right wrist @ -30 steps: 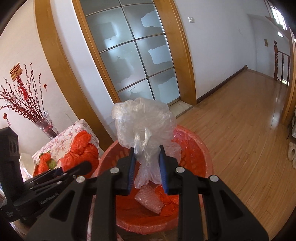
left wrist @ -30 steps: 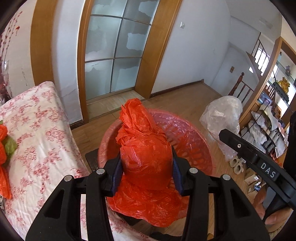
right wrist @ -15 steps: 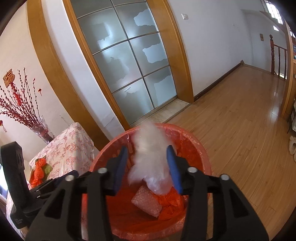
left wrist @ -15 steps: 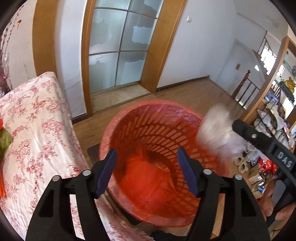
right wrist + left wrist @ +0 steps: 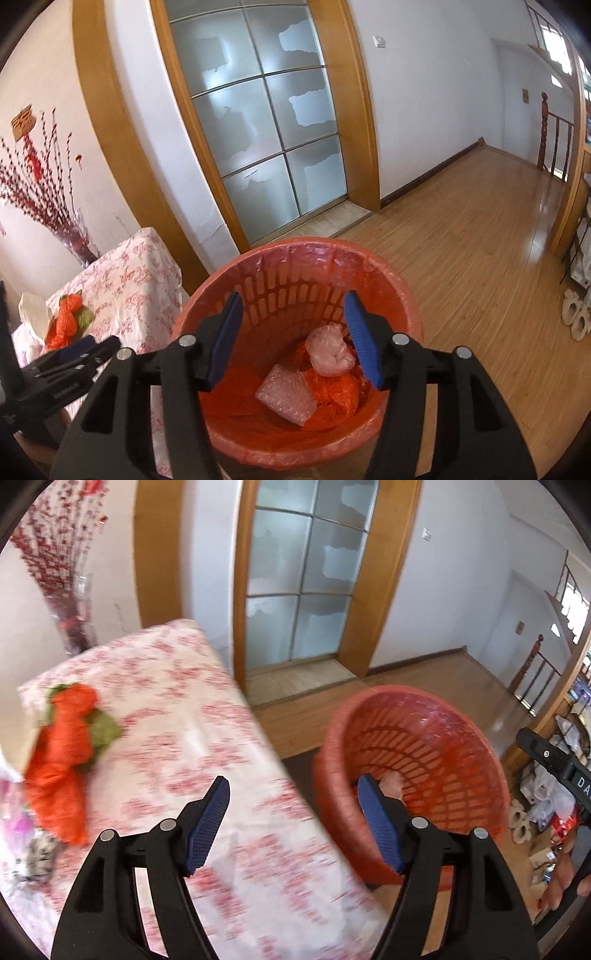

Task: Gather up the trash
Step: 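Carry both bags over the wastebasket and open both tools to drop them, then grasp the knotted clear bag with the left tool while the right tool reaches the tissue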

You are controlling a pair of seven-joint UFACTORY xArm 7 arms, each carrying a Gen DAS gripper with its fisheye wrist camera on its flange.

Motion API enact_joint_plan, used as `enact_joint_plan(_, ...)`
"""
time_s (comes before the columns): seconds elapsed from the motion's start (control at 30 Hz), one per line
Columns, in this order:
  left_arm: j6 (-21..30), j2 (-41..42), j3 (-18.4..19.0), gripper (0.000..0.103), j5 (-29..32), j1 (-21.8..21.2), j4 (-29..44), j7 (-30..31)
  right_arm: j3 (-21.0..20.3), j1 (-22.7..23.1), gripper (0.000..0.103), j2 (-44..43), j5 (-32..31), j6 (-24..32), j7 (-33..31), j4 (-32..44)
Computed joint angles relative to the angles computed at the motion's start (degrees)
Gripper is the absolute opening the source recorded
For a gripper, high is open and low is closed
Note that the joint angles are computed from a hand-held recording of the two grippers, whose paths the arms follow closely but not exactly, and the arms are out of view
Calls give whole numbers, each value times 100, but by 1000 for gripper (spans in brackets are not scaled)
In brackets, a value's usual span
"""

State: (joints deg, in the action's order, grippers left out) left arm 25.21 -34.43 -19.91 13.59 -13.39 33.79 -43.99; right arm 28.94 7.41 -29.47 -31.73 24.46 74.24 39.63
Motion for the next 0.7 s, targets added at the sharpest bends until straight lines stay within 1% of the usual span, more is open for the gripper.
enact_joint_plan(0.13, 224, -606, 186, 74, -48, 0, -332, 79, 170, 78, 56, 185, -63, 135, 36, 233)
enact_joint_plan(0.3, 547, -1395, 379, 74, -186, 70, -742, 241, 418, 248, 56, 616, -365, 319, 184, 709)
enact_joint_plan(0.47, 937, -2289, 543, 74, -286, 217, -1159, 429, 561, 554, 56, 1222, -825, 536, 408, 1271)
enact_joint_plan(0.57, 1191, -2821, 715, 74, -370, 319, -1376, 585, 589, 778, 56, 1598, -1069, 684, 457, 1626)
enact_joint_plan(0.7, 1492, -3439, 931, 74, -443, 568, -1595, 800, 632, 1101, 56, 2122, -1420, 930, 530, 2125)
